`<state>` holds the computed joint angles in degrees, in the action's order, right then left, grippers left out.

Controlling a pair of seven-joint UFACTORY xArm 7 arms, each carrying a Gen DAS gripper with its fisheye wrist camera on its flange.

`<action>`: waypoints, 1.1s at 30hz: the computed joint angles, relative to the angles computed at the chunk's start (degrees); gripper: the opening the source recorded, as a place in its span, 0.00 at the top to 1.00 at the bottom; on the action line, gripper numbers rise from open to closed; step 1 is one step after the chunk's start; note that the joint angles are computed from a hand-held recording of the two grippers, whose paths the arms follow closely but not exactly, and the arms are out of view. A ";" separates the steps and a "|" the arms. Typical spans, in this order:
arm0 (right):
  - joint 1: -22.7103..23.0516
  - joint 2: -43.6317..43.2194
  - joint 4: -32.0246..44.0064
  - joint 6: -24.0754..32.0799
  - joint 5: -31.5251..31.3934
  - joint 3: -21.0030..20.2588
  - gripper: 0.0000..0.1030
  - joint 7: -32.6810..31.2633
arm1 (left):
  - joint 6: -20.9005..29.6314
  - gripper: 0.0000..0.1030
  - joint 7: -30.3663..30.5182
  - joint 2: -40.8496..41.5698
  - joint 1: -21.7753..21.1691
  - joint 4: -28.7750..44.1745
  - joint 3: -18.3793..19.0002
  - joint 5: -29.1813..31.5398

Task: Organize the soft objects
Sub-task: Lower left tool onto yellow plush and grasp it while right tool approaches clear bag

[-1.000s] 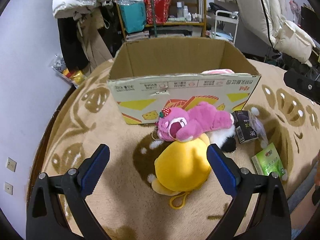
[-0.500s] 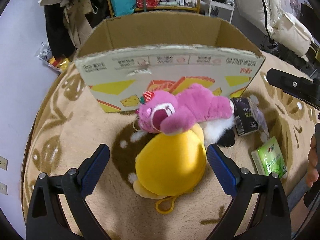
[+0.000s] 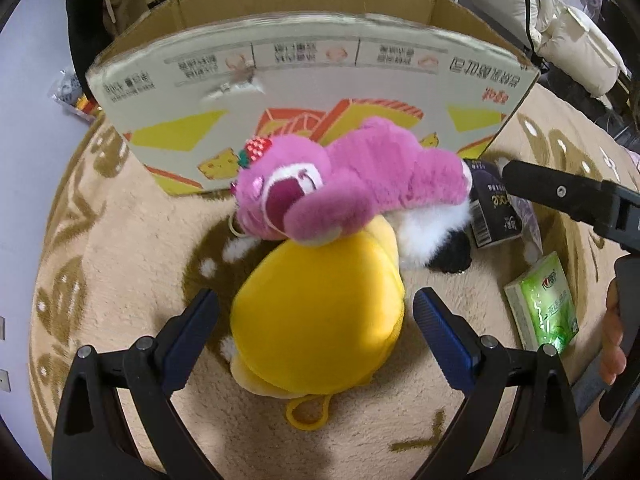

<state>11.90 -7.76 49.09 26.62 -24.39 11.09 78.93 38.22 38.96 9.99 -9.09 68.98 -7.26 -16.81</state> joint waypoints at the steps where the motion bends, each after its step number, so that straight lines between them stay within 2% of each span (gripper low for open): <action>1: 0.16 0.15 -0.18 -0.22 0.96 -0.24 0.00 -0.65 | 0.30 0.06 -0.01 0.21 0.04 0.15 0.01 -0.04; 7: 0.84 1.83 -0.51 -0.88 5.31 -1.09 0.00 -3.98 | 1.59 0.06 -3.00 2.14 -0.67 1.18 0.39 3.28; 11: 1.18 2.69 -0.40 -1.17 7.09 -1.54 0.00 -5.45 | -0.05 0.06 -5.64 2.95 -1.01 1.22 0.66 5.71; 16: 1.55 3.89 0.22 -1.09 8.11 -1.89 0.00 -6.60 | -0.19 0.07 -5.06 3.61 -0.20 1.69 0.09 4.66; 22: 1.89 3.89 -0.52 -2.32 7.42 -2.12 0.00 -5.36 | -0.98 0.17 -3.14 3.60 0.75 1.22 -0.20 3.04; 26: 1.68 1.89 -2.81 -3.41 8.43 -1.98 0.11 -4.75 | -1.29 0.23 -2.73 2.62 0.94 0.25 0.05 3.06; 33: 0.91 0.64 -3.82 -3.16 8.64 -1.17 0.15 -4.82 | -0.51 0.24 -2.98 1.79 1.15 0.07 0.52 3.03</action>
<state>12.81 -7.12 45.27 23.46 -15.76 9.92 74.11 37.72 35.98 11.78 -7.94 69.05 -6.74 -13.77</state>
